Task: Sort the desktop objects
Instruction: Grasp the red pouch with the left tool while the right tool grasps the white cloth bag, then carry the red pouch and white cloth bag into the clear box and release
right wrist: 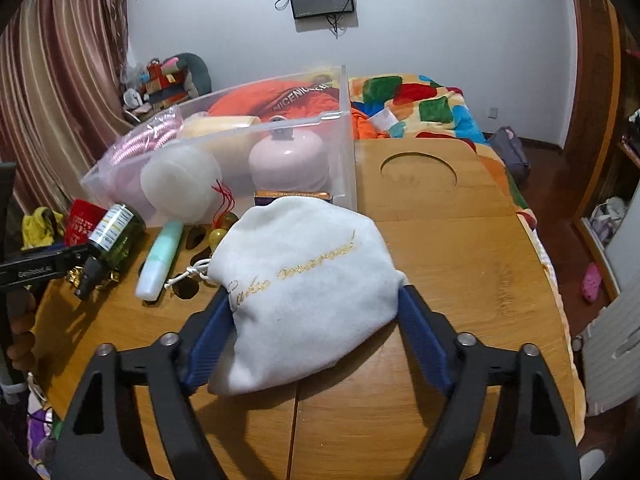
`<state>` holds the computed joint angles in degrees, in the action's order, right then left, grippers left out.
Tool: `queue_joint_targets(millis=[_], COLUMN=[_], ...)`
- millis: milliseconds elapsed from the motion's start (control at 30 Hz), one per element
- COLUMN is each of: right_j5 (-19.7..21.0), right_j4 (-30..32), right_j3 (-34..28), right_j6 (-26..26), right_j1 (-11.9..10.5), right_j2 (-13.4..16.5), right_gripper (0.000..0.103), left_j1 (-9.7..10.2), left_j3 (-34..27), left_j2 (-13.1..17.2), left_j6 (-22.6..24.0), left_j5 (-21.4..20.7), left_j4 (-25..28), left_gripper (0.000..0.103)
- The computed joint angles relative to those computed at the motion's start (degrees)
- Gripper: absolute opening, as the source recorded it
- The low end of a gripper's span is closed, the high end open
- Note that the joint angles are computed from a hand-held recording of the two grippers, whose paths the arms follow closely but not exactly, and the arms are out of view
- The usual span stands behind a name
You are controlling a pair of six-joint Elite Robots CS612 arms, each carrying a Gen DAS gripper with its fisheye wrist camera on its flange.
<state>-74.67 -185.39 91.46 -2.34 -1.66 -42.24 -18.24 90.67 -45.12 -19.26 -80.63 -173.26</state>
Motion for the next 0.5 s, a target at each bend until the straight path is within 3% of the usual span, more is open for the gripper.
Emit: queue_joint_targets(millis=[167,500], right_j5=[1.8,9.8], right_j4=[-1.5,-3.4], right_j3=[0.3,0.9], right_j6=[-0.4,3.4], right_j1=[-0.3,-2.3], right_j2=[0.0,-0.6], right_gripper=[0.061,0.041], left_j1=[-0.13,-1.51], left_j3=[0.5,3.1], left_j2=[-0.2,-2.0], left_j6=[-0.3,1.1], left_j5=[0.4,3.7], left_j4=[-0.2,-4.8], left_gripper=[0.035,0.027])
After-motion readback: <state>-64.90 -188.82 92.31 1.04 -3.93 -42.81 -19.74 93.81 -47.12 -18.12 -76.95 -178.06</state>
